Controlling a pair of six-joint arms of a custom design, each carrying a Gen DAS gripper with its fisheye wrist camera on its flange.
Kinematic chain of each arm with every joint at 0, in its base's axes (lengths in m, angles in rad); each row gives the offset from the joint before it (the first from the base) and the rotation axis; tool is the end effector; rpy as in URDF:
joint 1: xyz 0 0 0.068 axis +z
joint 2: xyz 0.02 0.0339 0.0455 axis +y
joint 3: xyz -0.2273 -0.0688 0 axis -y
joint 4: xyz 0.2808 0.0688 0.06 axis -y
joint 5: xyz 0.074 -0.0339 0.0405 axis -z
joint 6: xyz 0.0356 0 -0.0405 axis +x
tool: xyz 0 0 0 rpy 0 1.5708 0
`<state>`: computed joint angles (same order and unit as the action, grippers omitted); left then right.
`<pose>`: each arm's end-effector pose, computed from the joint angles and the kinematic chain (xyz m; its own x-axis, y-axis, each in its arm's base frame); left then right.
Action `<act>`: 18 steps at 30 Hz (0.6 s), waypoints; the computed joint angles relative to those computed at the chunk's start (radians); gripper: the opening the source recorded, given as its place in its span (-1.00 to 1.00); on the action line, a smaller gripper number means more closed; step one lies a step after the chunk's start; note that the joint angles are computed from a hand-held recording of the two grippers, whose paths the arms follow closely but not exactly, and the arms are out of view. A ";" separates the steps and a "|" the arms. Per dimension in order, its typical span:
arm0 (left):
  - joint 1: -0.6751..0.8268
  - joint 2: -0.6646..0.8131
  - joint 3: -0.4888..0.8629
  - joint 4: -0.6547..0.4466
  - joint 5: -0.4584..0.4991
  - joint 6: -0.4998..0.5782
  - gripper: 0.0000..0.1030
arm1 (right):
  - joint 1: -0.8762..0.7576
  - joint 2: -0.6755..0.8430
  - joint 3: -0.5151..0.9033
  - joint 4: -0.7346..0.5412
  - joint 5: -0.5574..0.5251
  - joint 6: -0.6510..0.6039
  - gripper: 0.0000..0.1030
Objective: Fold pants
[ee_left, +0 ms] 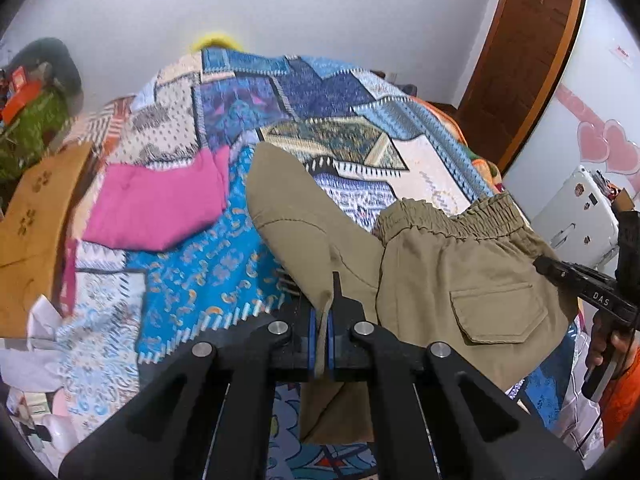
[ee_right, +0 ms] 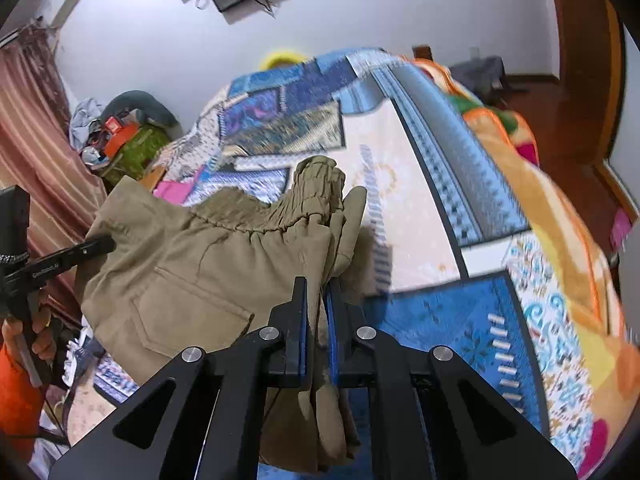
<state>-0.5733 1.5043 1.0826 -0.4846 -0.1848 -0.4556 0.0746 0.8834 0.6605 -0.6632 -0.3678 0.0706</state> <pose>0.3000 -0.1859 0.1943 -0.7866 -0.0070 -0.6174 0.1023 0.9846 -0.1414 0.2291 0.0300 0.2026 -0.7914 0.0069 -0.6112 -0.2411 0.9154 0.3224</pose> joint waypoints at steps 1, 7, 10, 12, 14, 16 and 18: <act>0.000 -0.012 0.001 -0.006 -0.009 0.002 -0.93 | 0.012 -0.003 0.015 -0.004 0.009 -0.002 -0.87; 0.025 -0.095 0.001 -0.043 -0.047 0.035 -0.95 | 0.088 0.019 0.089 0.019 0.059 0.013 -0.87; 0.042 -0.126 -0.001 -0.057 -0.067 0.055 -0.96 | 0.122 0.051 0.129 0.040 0.076 0.020 -0.87; 0.059 -0.139 -0.002 -0.059 -0.072 0.068 -0.96 | 0.148 0.085 0.158 0.061 0.089 0.023 -0.87; 0.079 -0.154 -0.006 -0.058 -0.079 0.083 -0.96 | 0.175 0.113 0.181 0.082 0.105 0.022 -0.87; 0.102 -0.165 -0.010 -0.055 -0.086 0.098 -0.96 | 0.213 0.169 0.223 0.108 0.128 0.022 -0.87; 0.133 -0.174 -0.013 -0.052 -0.081 0.113 -0.97 | 0.233 0.206 0.253 0.124 0.135 0.024 -0.87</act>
